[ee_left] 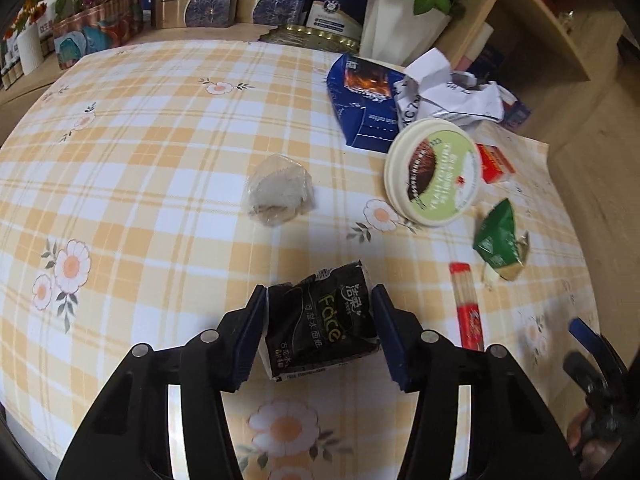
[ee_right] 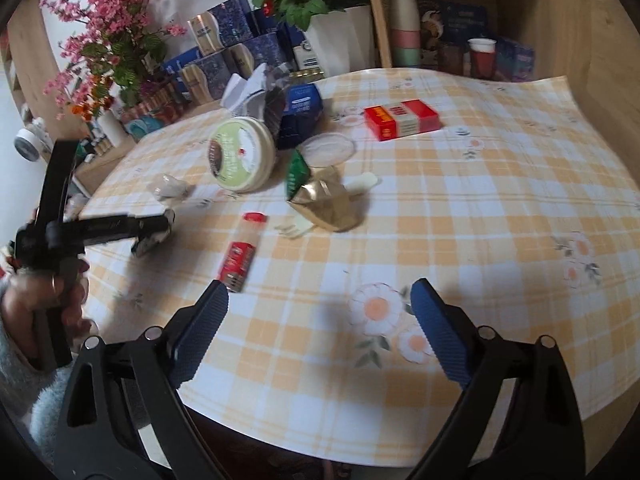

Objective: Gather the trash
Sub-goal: 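Grasp the green-and-gold wrapper with the right tool while the left tool holds the tissue pack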

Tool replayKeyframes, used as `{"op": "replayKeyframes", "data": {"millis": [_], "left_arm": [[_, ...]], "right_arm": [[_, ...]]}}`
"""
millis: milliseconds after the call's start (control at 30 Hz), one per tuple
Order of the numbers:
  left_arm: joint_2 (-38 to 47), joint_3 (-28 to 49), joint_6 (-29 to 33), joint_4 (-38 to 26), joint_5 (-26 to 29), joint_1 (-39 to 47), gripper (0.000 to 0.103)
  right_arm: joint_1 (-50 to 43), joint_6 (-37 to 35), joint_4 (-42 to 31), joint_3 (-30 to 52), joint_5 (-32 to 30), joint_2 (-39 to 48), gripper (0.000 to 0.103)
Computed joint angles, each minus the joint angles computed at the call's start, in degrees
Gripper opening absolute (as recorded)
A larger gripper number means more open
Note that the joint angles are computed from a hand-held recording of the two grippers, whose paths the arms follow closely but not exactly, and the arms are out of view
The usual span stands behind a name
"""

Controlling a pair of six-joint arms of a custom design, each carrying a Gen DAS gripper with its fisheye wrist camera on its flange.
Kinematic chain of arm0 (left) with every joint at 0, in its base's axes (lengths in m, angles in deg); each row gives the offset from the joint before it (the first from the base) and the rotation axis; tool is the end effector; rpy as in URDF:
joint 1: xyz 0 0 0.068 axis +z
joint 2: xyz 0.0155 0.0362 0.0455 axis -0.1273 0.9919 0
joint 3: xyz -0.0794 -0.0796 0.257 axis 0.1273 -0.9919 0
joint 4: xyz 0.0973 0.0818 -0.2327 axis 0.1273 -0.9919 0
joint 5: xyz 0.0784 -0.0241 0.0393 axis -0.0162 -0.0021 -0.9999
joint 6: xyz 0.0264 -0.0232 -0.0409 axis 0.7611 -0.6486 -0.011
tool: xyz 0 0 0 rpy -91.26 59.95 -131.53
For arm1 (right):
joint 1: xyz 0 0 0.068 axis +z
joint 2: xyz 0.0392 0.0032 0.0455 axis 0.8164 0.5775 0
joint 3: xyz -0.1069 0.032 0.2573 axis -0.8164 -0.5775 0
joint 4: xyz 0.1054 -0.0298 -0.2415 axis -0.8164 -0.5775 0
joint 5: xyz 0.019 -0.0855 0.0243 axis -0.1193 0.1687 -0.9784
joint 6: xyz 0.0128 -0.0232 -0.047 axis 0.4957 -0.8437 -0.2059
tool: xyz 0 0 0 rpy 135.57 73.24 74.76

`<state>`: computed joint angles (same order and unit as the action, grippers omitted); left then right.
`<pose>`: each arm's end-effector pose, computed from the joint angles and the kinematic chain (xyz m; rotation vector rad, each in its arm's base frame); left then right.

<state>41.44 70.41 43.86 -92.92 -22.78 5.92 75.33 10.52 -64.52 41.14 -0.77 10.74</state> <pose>0.3683 0.0711 0.1170 0.1563 2.5843 -0.4177 0.2380 0.0869 0.1386 0.0922 2.3890 0.2849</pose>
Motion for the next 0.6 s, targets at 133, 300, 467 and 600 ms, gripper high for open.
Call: {"op": "replayKeyframes", "data": {"millis": [133, 300, 467, 600], "left_arm": [[-3.8, -2.9, 3.4, -1.7, 3.6, 2.3, 0.051], [-8.5, -6.5, 6.9, -3.4, 7.9, 5.0, 0.051], [-12.9, -10.8, 9.8, -2.9, 9.4, 6.3, 0.051], [-14.1, -12.2, 11.3, -3.6, 11.8, 7.7, 0.051]], "right_arm": [[-1.0, -1.9, 0.0, 4.1, -1.2, 4.4, 0.082], [-2.1, -6.1, -0.1, 10.7, -2.1, 10.6, 0.077], [-3.1, -9.2, -2.1, 18.8, -2.0, 18.9, 0.073], [-3.2, -9.6, -3.4, 22.8, -1.2, 23.0, 0.065]]}}
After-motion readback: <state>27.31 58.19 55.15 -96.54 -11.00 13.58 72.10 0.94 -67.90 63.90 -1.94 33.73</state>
